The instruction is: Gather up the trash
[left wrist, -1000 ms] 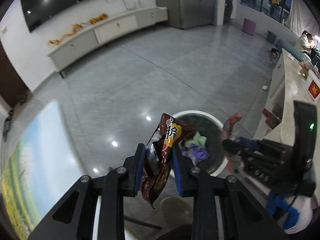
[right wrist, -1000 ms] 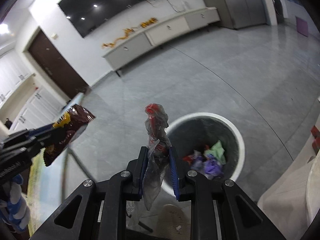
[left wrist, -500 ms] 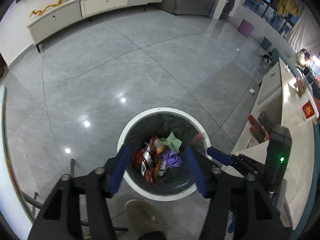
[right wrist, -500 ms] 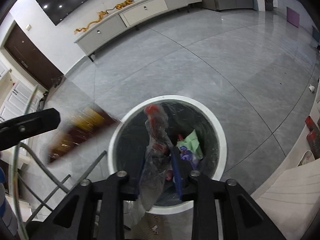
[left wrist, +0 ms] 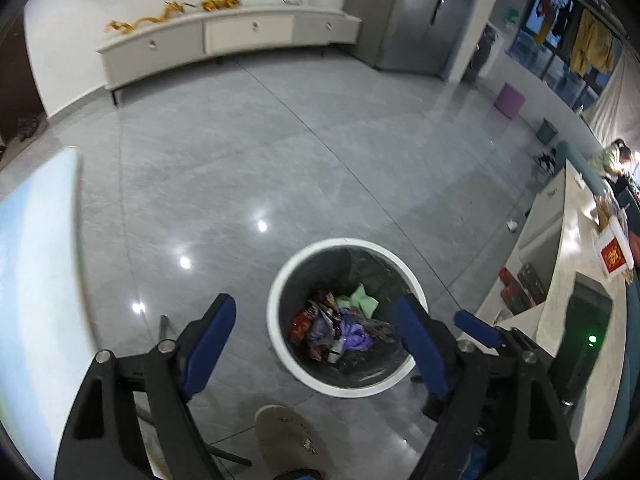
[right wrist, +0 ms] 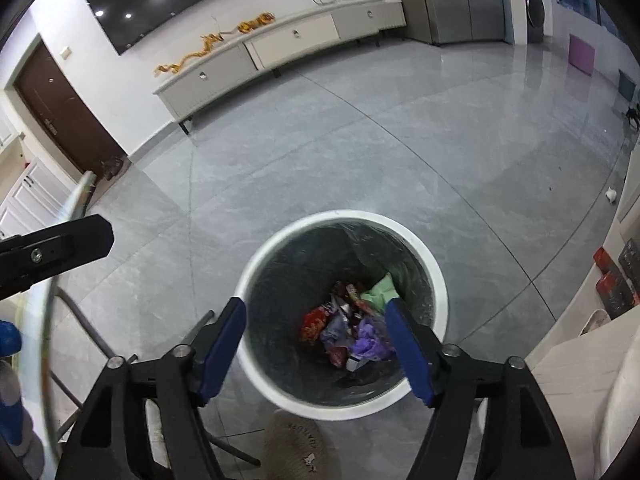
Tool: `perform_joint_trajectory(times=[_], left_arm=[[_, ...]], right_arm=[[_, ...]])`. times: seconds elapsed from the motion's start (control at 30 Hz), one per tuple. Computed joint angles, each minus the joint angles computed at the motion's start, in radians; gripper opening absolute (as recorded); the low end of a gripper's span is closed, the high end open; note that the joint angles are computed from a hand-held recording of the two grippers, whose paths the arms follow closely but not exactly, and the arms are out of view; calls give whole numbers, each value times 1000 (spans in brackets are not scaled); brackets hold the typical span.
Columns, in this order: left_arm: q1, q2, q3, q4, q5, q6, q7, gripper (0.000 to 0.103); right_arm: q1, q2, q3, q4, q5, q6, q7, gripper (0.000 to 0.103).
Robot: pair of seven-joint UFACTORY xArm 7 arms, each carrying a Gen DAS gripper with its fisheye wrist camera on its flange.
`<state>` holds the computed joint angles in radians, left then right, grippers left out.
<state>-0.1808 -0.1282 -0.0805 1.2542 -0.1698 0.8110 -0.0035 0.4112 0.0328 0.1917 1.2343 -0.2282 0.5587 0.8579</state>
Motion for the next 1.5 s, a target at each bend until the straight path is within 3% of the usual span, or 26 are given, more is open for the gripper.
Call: perform_joint_trajectory(times=[0.2,0.4,0.5,0.73,1.0,1.13,1.5], left_arm=[[37,-173,36,-110,3,-42,-13,96],[130,-377,29,-257,138,-115,-117,96],[202,-481,22,-327,219,-142,-171,96],[298,-653,57,-421,306,-160,-177,96],[364,-784,136,-461,310,-153,-120,97],[401,-825,141,-485,311,-169,-108,101],[468,-890,160,-541,303,-188,-95,103]], right_arm=[[47,-14,36,85,-95,45,69,91],[117,14,64,207,-213,105,122,102],[158,37,71,259,-273,126,148,103],[270,111,66,387,-430,193,194,103],[403,216,25,535,-531,246,190,103],[458,246,-1,584,-576,265,192,103],[525,279,-38,620,-633,290,245,103]])
